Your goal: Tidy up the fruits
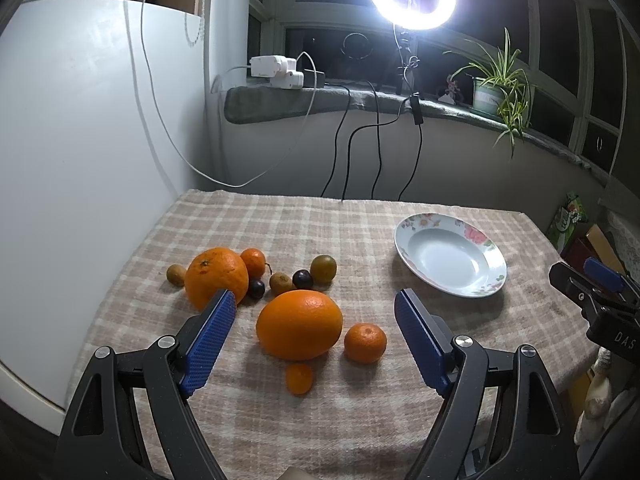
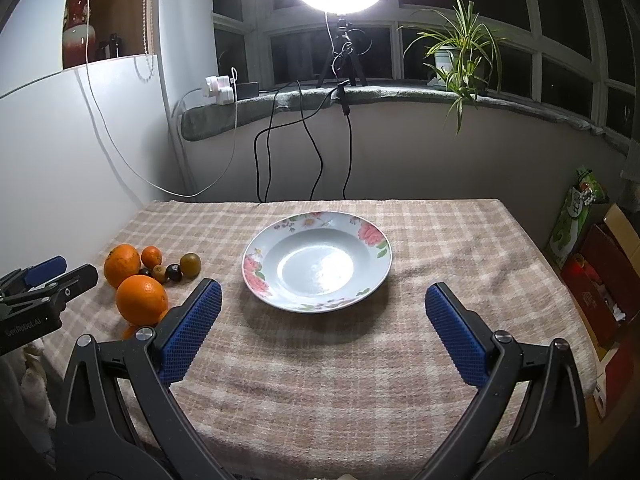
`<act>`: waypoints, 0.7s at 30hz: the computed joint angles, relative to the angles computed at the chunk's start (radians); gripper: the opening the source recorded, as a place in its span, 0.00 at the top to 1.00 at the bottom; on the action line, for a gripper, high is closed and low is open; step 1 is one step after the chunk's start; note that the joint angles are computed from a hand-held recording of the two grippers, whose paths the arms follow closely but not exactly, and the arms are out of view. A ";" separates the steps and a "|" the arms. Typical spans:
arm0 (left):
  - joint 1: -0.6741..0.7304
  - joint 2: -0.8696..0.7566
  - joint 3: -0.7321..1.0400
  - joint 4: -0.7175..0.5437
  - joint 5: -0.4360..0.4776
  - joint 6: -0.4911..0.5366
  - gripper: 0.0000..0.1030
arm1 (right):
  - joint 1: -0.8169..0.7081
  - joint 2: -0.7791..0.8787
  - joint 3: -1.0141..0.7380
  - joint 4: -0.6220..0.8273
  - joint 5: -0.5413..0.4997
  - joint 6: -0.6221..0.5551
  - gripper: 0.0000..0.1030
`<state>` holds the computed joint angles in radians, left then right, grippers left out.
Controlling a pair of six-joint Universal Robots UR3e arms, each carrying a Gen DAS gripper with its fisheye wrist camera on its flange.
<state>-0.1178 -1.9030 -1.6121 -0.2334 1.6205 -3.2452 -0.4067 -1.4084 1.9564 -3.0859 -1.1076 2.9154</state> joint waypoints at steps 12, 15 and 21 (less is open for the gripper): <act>-0.008 -0.008 0.002 0.007 0.010 -0.003 0.21 | 0.008 0.007 -0.010 0.007 0.003 0.003 0.00; -0.006 -0.014 0.010 0.005 0.009 -0.005 0.21 | 0.008 0.007 -0.010 0.007 0.002 0.002 0.00; -0.004 -0.021 0.015 0.002 0.003 -0.001 0.21 | 0.012 0.016 -0.026 0.020 0.002 0.002 0.00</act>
